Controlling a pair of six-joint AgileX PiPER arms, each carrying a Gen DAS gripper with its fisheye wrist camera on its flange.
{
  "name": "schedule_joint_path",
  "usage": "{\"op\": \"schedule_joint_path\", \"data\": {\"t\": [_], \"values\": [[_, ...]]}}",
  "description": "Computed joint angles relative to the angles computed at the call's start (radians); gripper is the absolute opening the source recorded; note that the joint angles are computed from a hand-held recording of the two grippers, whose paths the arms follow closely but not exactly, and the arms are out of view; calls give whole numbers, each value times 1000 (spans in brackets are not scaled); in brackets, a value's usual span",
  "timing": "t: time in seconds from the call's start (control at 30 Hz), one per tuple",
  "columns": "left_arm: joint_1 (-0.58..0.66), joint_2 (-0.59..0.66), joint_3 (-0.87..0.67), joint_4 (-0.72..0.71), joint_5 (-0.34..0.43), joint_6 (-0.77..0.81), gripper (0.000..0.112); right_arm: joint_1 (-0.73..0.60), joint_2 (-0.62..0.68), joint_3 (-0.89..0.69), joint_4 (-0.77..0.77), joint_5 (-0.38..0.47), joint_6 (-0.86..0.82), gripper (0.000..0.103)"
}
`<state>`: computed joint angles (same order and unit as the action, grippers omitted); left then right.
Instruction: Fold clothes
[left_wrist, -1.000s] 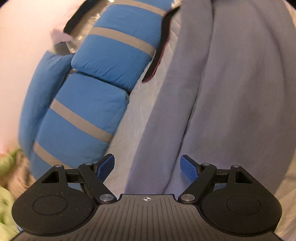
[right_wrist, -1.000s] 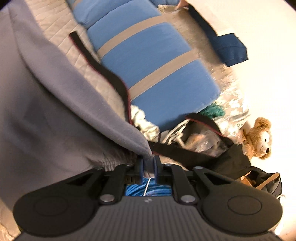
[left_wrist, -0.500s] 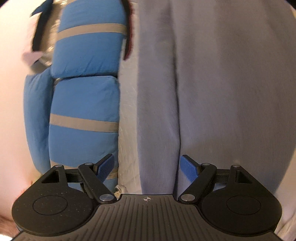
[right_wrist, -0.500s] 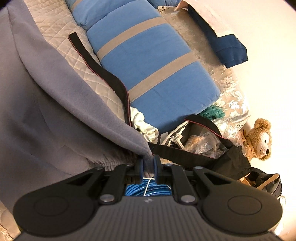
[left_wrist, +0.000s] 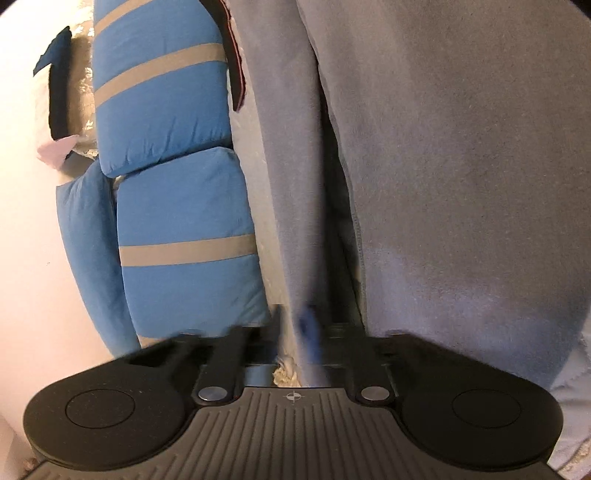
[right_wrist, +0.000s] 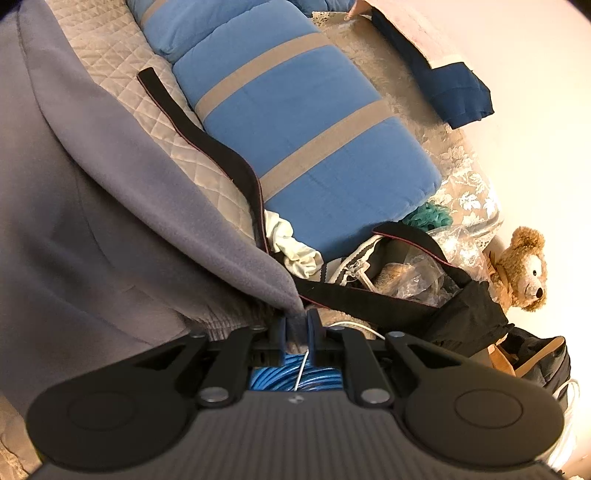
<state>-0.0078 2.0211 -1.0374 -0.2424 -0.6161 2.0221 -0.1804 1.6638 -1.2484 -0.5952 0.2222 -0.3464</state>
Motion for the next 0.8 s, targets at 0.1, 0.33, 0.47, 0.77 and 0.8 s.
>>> {"op": "schedule_joint_path", "data": {"t": [0.1, 0.33, 0.47, 0.77, 0.8], "values": [[20, -34, 4, 53, 60, -81, 3, -5, 0, 2, 28, 2, -18, 12], [93, -130, -11, 295, 126, -429, 2, -28, -15, 36, 31, -53, -1, 11], [127, -192, -25, 435, 224, -630, 2, -45, -45, 42, 208, -27, -167, 11], [196, -247, 39, 678, 256, -815, 2, -102, -213, 192, 662, 53, -674, 11], [200, -249, 46, 695, 252, -823, 2, -109, -238, 220, 697, 68, -717, 11]]}}
